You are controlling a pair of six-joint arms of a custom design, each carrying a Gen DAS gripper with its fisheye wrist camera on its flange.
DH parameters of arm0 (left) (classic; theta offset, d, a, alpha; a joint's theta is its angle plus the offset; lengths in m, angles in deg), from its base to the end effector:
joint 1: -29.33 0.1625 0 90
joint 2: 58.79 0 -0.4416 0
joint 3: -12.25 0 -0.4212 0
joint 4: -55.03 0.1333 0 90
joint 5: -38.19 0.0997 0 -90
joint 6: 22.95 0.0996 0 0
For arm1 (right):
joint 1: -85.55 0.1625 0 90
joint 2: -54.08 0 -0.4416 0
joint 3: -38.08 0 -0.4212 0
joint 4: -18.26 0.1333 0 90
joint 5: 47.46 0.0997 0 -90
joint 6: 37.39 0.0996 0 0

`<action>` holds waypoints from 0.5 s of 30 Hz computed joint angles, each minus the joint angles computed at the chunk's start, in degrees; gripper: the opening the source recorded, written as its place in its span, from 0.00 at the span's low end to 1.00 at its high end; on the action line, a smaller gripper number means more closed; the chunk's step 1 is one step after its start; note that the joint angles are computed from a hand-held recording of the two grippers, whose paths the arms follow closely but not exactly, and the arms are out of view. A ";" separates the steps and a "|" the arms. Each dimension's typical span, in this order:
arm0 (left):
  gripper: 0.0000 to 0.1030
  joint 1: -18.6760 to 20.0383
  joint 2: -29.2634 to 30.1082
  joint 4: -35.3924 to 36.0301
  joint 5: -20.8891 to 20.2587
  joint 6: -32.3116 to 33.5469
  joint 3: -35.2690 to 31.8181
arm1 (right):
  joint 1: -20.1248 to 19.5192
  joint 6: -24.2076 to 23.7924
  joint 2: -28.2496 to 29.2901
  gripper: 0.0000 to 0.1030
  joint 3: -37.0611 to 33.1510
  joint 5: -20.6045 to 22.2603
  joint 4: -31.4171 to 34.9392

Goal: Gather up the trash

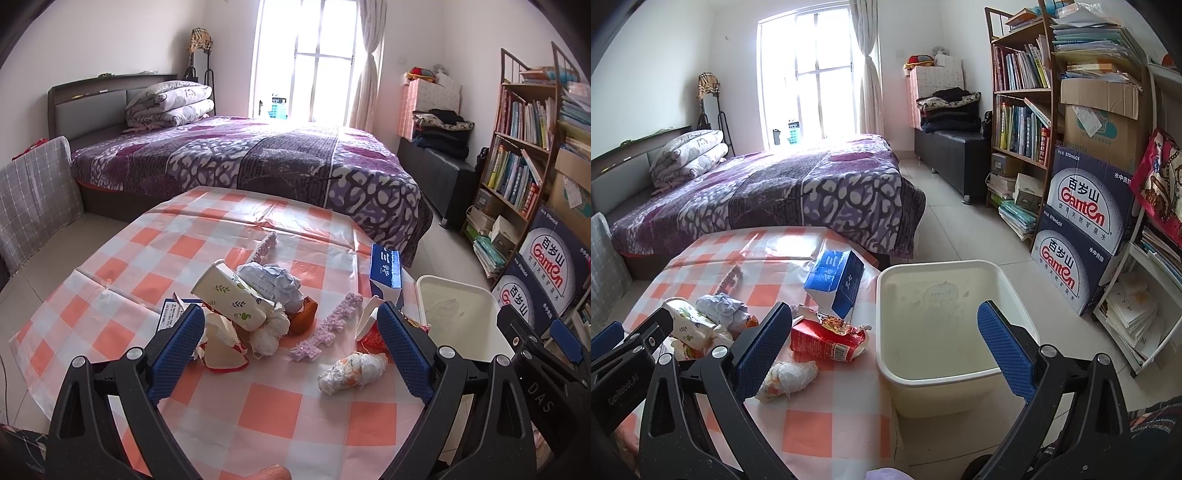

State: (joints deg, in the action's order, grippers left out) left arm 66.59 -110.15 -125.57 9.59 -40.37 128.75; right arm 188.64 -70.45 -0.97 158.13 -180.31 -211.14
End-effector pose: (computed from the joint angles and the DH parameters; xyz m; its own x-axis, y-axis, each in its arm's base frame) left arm -0.3147 -0.5168 0.1251 -0.7783 -0.0182 -0.6277 0.5090 0.5672 -0.6475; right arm 0.1835 -0.4996 0.2191 -0.6896 0.2527 0.6787 -0.5215 0.4770 -0.7075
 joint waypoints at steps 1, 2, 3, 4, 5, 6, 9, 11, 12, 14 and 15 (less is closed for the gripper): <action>0.89 0.03 -0.03 0.04 -0.07 -0.02 0.00 | 0.01 0.02 -0.03 0.93 -0.04 0.00 0.03; 0.89 0.06 0.00 0.01 -0.08 0.03 -0.02 | 0.00 0.03 -0.05 0.93 -0.05 0.01 0.07; 0.89 0.04 -0.05 0.07 -0.10 -0.05 0.00 | 0.00 0.04 -0.06 0.93 -0.07 -0.01 0.12; 0.89 0.06 -0.05 0.09 -0.14 -0.06 -0.02 | 0.00 0.04 -0.06 0.93 -0.07 -0.01 0.12; 0.89 0.09 -0.04 0.11 -0.17 -0.05 -0.03 | -0.02 0.10 -0.10 0.93 -0.07 0.01 0.22; 0.89 0.06 -0.06 0.04 -0.18 -0.09 0.03 | -0.03 0.15 -0.12 0.93 -0.07 0.02 0.31; 0.89 0.09 -0.07 -0.01 -0.30 -0.15 0.05 | -0.03 0.11 -0.11 0.93 -0.11 -0.01 0.31; 0.89 0.09 -0.03 -0.13 -0.33 -0.16 0.05 | -0.05 0.12 -0.15 0.93 -0.11 0.04 0.33; 0.89 0.09 -0.03 -0.13 -0.33 -0.16 0.05 | -0.07 0.12 -0.17 0.93 -0.12 0.07 0.36; 0.89 0.10 -0.01 -0.21 -0.40 -0.17 0.04 | -0.08 0.11 -0.21 0.93 -0.15 0.05 0.46; 0.89 0.10 -0.01 -0.21 -0.40 -0.17 0.04 | -0.09 0.18 -0.26 0.93 -0.15 0.05 0.61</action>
State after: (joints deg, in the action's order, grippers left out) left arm 66.69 -110.16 -125.79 9.19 -40.54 128.79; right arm 188.55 -70.27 -1.23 157.98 -180.25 -210.54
